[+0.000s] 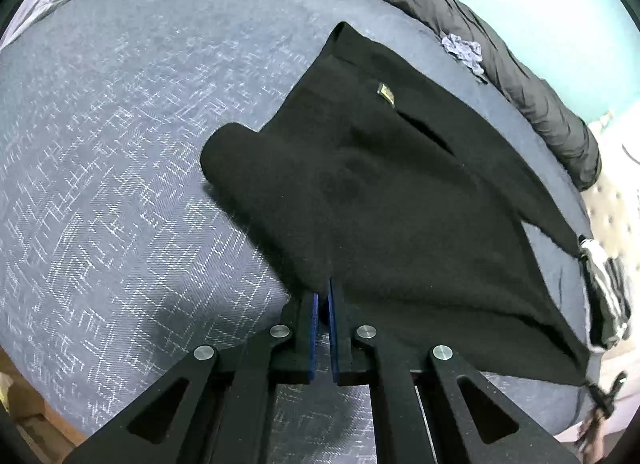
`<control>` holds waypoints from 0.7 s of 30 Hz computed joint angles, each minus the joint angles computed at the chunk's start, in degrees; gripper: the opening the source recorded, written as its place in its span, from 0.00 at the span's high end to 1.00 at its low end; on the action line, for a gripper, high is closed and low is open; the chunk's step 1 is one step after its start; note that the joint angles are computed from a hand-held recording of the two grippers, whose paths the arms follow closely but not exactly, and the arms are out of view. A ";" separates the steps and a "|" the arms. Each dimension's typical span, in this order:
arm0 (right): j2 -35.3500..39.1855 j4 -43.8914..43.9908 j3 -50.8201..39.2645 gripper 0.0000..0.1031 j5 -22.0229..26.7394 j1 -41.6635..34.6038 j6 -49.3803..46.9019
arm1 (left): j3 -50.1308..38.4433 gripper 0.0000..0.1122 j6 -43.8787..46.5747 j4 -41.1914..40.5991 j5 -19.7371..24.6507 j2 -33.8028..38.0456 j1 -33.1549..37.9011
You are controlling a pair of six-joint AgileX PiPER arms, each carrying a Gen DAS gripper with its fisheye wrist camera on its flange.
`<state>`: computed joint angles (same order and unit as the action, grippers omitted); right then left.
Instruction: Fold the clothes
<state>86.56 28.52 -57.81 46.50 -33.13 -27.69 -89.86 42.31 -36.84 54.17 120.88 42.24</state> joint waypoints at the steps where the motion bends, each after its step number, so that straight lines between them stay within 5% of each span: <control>1: -1.12 -1.93 -0.27 0.88 -0.98 0.97 1.63 | 0.41 0.96 0.27 0.16 -0.71 -0.25 -0.36; 6: -3.50 -2.23 -8.00 0.71 -1.99 6.76 1.91 | 1.87 0.96 0.91 0.44 -2.85 -1.23 -1.18; 12: 18.92 -5.72 -36.35 0.69 9.30 20.13 5.29 | 3.36 0.96 1.59 1.35 -5.05 -1.97 -2.05; 21: 42.89 -10.80 -66.00 0.69 21.93 34.76 8.14 | 3.49 0.96 4.25 1.02 -5.50 -1.63 -1.98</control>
